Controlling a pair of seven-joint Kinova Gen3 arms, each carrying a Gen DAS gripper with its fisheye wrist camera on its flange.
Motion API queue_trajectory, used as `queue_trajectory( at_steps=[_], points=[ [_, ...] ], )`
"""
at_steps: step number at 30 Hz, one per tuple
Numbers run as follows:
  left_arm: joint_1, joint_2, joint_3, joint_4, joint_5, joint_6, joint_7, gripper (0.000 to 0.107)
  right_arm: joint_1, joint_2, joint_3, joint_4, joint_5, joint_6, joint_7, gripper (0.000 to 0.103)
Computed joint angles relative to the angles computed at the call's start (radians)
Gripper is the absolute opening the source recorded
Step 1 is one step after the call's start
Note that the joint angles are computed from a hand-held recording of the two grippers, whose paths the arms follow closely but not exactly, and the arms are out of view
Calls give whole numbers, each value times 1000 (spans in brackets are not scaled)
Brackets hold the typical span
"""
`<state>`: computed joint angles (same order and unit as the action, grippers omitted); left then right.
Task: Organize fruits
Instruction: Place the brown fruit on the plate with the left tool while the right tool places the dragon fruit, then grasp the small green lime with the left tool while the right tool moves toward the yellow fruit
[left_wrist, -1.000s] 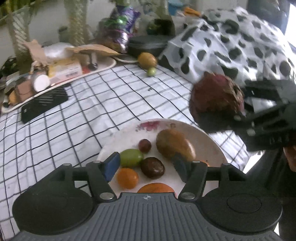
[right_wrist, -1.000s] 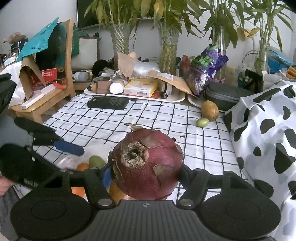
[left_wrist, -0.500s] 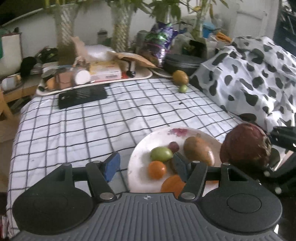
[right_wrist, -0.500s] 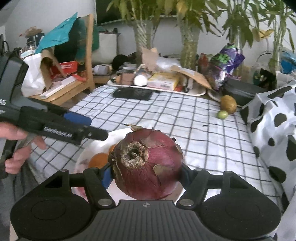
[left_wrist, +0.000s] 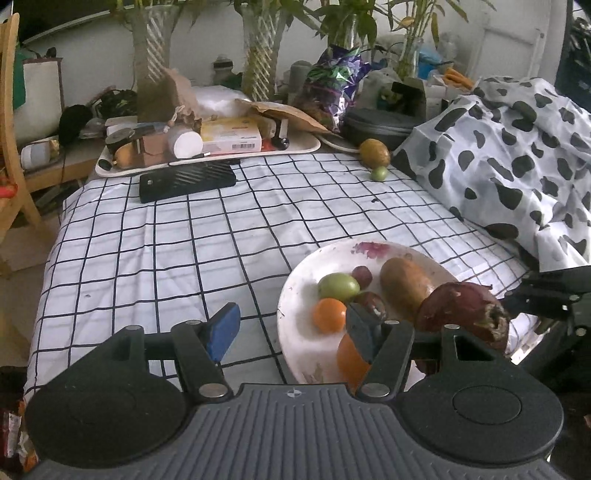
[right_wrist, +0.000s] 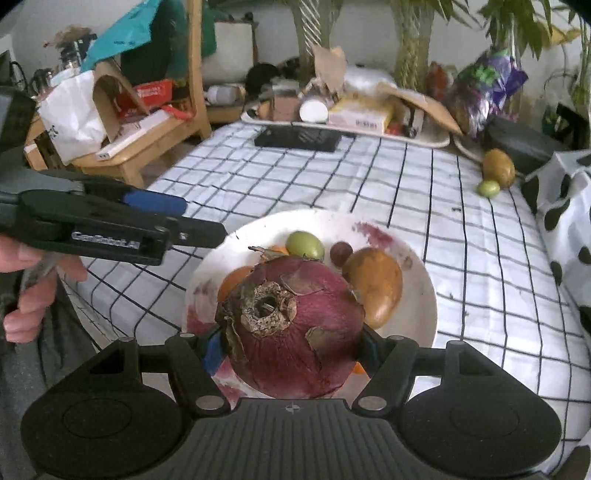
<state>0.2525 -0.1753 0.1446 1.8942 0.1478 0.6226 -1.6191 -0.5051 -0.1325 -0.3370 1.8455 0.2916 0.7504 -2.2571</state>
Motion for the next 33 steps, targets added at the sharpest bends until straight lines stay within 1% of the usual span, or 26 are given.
queue_trajectory(
  at_steps=[4,5,7,8,9,10,11,13,16,21,24,33],
  points=[
    [1,1,3,0,-2,-1,7,62,-4,33,13,-30,-29,59,8,74],
    [2,1,3,0,-2,-1,6,62,-8,45,17,-41,-36,77,14,76],
    [2,4,5,-3,-4,-1,9,62,-19,50,21,-43,-34,84,26,77],
    [1,4,7,-4,-8,-1,15,62,-12,42,15,-33,-34,68,31,85],
    [1,3,7,-3,-8,-3,16,62,-23,22,23,-14,-20,36,21,98],
    [1,3,8,-3,-10,-2,20,62,-19,4,15,4,1,7,-1,103],
    [0,3,9,-3,-13,-2,24,62,-3,-16,-1,23,25,-22,-30,103],
    [-3,2,17,-4,-27,1,44,62,8,-30,4,36,24,-39,-50,103],
    [-3,1,22,-4,-37,4,63,62,35,-32,-14,32,42,-16,-92,103],
    [3,6,28,-9,-50,2,75,62,64,-64,-37,54,83,-37,-142,103],
    [8,10,30,-11,-57,1,78,62,82,-64,-58,50,115,-20,-178,103],
    [17,14,30,-14,-66,0,77,62,92,-69,-72,53,166,1,-252,103]
  ],
)
